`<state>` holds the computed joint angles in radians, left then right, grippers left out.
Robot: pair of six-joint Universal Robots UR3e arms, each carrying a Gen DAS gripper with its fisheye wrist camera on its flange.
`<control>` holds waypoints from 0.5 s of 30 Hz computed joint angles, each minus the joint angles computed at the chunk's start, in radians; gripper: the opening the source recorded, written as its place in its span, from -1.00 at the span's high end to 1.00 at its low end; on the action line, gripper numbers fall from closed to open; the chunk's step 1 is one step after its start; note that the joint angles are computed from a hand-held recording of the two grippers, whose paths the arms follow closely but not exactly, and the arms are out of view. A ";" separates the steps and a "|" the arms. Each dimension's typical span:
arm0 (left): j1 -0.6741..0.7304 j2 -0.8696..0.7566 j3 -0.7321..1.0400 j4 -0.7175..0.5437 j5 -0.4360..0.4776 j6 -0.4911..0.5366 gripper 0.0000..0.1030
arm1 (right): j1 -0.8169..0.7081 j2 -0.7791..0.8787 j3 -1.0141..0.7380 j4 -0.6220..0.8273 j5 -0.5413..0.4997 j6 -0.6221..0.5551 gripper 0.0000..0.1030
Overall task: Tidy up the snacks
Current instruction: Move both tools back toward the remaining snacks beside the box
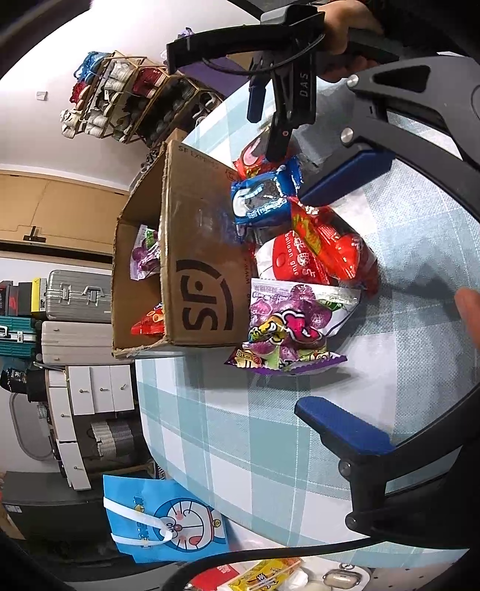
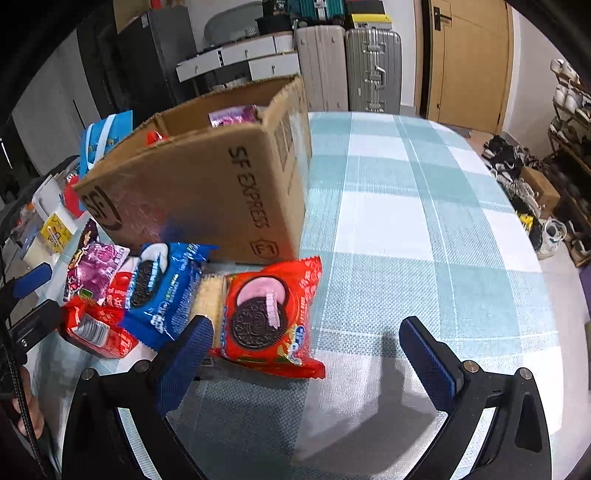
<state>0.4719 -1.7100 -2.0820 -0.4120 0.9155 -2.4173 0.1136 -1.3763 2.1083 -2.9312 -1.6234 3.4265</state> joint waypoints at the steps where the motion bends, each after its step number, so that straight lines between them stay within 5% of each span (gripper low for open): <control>1: -0.002 0.000 -0.003 0.007 0.004 -0.002 -0.99 | -0.003 0.007 0.001 -0.007 0.002 0.001 -0.99; 15: -0.028 0.002 -0.031 0.065 0.045 -0.006 -0.99 | 0.035 0.046 -0.028 -0.015 -0.054 -0.005 -0.92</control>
<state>0.4439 -1.7081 -2.1127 -0.3469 0.9609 -2.4233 0.1484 -1.3304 2.0807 -2.9462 -1.6772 3.4213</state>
